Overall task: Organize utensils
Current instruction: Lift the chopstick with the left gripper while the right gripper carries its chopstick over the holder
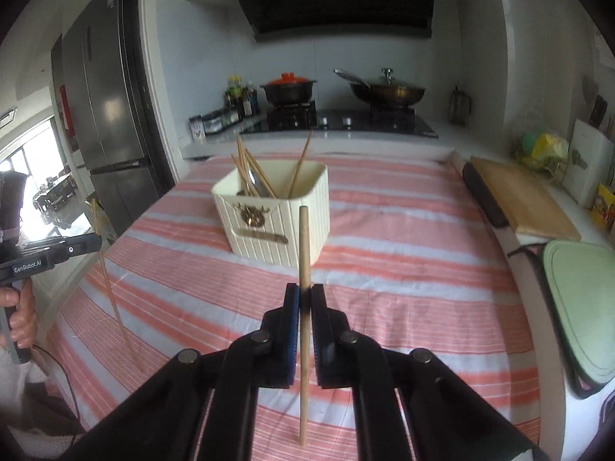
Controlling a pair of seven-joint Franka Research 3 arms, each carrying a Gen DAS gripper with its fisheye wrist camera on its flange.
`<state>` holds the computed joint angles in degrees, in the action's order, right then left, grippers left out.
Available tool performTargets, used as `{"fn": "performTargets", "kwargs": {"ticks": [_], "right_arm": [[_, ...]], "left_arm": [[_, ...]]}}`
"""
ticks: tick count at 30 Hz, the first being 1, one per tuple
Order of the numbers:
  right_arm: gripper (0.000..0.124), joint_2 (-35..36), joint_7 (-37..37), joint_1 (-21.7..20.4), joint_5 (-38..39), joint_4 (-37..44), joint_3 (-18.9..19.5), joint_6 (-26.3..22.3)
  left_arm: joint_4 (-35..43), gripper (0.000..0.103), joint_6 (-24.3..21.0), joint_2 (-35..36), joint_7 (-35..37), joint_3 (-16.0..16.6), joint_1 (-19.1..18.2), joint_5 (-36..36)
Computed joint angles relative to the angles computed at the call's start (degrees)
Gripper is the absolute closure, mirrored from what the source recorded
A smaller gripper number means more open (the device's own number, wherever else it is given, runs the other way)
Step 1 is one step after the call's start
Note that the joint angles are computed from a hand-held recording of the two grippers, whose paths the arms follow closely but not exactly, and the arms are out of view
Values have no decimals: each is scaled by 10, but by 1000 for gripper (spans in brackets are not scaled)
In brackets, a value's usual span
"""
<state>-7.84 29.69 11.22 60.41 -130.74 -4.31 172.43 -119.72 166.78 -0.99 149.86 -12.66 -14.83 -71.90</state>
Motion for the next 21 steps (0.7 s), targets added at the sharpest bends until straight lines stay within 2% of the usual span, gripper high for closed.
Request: {"fn": "performTargets", "kwargs": {"ticks": [4, 7, 9, 12, 15, 16, 18, 20, 21], "right_arm": [[118, 15, -60, 12, 66, 40, -4, 22], [118, 43, -67, 2, 81, 93, 3, 26], [118, 61, -77, -6, 96, 136, 10, 24], [118, 101, -115, -21, 137, 219, 27, 21], [118, 160, -113, -40, 139, 317, 48, 9], [118, 180, -106, -45, 132, 346, 55, 5], [118, 226, -81, -52, 102, 407, 65, -1], [118, 276, 1, -41, 15, 457, 51, -16], [118, 303, 54, -29, -38, 482, 34, -30]], "left_arm": [[42, 99, -16, 3, 19, 8, 9, -41], [97, 99, -18, 21, 27, 9, 19, -61], [143, 99, -6, 40, 47, 4, 25, -88], [235, 99, 38, 94, 71, -11, 30, -110], [326, 99, 70, 173, -47, -8, 15, 22], [357, 99, 71, 204, -111, 10, -1, 85], [408, 99, 52, 254, -233, 62, -40, 198], [475, 99, 4, 314, -335, 108, -68, 282], [504, 99, -19, 339, -369, 121, -73, 311]]}}
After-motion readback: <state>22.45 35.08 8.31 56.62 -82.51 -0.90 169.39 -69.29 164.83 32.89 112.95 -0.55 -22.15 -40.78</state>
